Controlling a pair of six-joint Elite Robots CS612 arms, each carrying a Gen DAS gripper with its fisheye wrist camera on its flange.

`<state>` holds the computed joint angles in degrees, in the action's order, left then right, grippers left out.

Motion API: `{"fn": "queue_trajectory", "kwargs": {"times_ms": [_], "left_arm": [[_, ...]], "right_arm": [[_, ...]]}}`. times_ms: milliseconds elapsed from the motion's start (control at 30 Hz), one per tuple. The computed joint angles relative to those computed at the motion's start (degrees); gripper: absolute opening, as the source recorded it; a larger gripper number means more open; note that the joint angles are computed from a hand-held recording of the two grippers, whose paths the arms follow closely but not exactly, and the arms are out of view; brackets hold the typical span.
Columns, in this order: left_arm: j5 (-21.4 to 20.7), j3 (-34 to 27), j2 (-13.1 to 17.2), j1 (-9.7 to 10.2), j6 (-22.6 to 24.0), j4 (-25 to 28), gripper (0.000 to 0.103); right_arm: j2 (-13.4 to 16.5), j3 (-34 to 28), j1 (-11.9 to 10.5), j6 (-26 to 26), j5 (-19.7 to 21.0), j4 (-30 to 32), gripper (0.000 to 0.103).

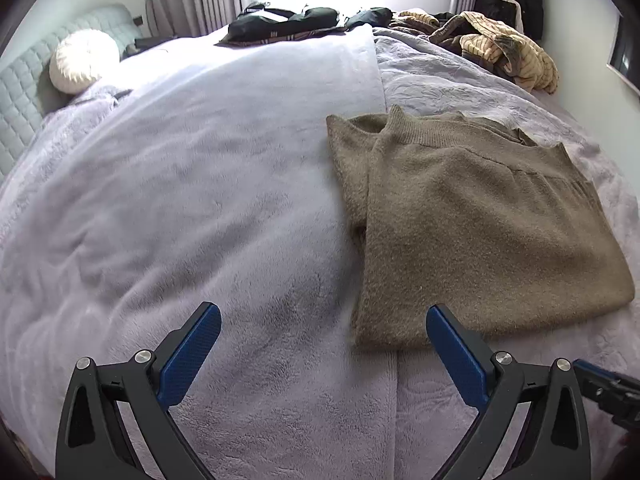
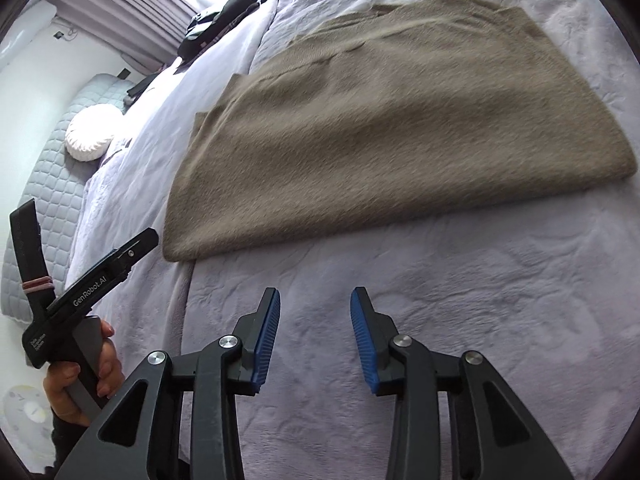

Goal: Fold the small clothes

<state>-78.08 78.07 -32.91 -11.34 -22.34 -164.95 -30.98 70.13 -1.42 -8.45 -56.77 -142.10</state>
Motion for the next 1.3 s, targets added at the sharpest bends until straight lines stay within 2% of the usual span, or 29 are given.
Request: {"fn": "queue_trajectory", "kwargs": {"times_ms": [167, 300, 367, 433, 567, 767, 867, 1000, 1033, 1067, 1133, 1300], "left_arm": [[-1.7, 0.09, 0.1, 0.54, -2.08, 0.9, 0.103], [-2.18, -0.25, 0.37, 0.86, -2.52, 1.66, 0.103], [-2.76, -0.41, 0.51, 1.08, -2.88, 1.86, 0.103], [-3.22, -0.61, 0.64, 1.23, -3.04, 2.08, 0.103], [-3.95, -1.12, 0.91, 1.38, -2.77, 2.65, 0.103], [-6.57, -1.67, 1.28, 1.99, -2.73, 1.8, 0.103], [-11.22, -1.65, 1.68, 3.15, -4.01, -1.29, 0.103], [-20.1, -2.27, 2.8, 5.11, -6.74, -6.06, 0.103], [-21.26, -2.49, 3.0, 5.31, -6.95, -6.68, 0.103], [-23.34, -2.88, 3.39, 5.65, -7.15, -7.65, 0.103], [-28.33, -3.89, 4.28, 6.37, -7.58, -9.25, 0.103], [-44.03, -11.07, 9.15, 7.99, -10.7, -10.32, 0.103]], "right_arm": [[0.98, -1.18, 0.06, 0.69, 3.85, 2.53, 0.04], [2.49, -2.92, -0.1, 3.35, 8.82, 3.7, 0.04], [3.39, -3.92, -0.14, 5.15, 11.45, 3.62, 0.044], [4.34, -5.06, 0.0, 6.83, 13.63, 3.44, 0.051], [5.89, -7.31, 0.58, 8.58, 15.73, 4.56, 0.053], [8.72, -10.44, 1.11, 16.92, 19.22, 2.85, 0.053], [10.05, -11.53, 1.11, 21.47, 21.19, 0.89, 0.054], [12.04, -13.73, 1.41, 27.32, 23.68, -2.42, 0.057], [12.44, -14.22, 1.42, 28.55, 24.23, -3.31, 0.057], [13.02, -15.08, 1.38, 29.61, 25.32, -4.06, 0.053], [13.5, -16.02, 1.15, 29.32, 26.68, -4.7, 0.009], [12.96, -17.48, 0.82, 24.2, 28.21, -5.72, 0.009]]}}
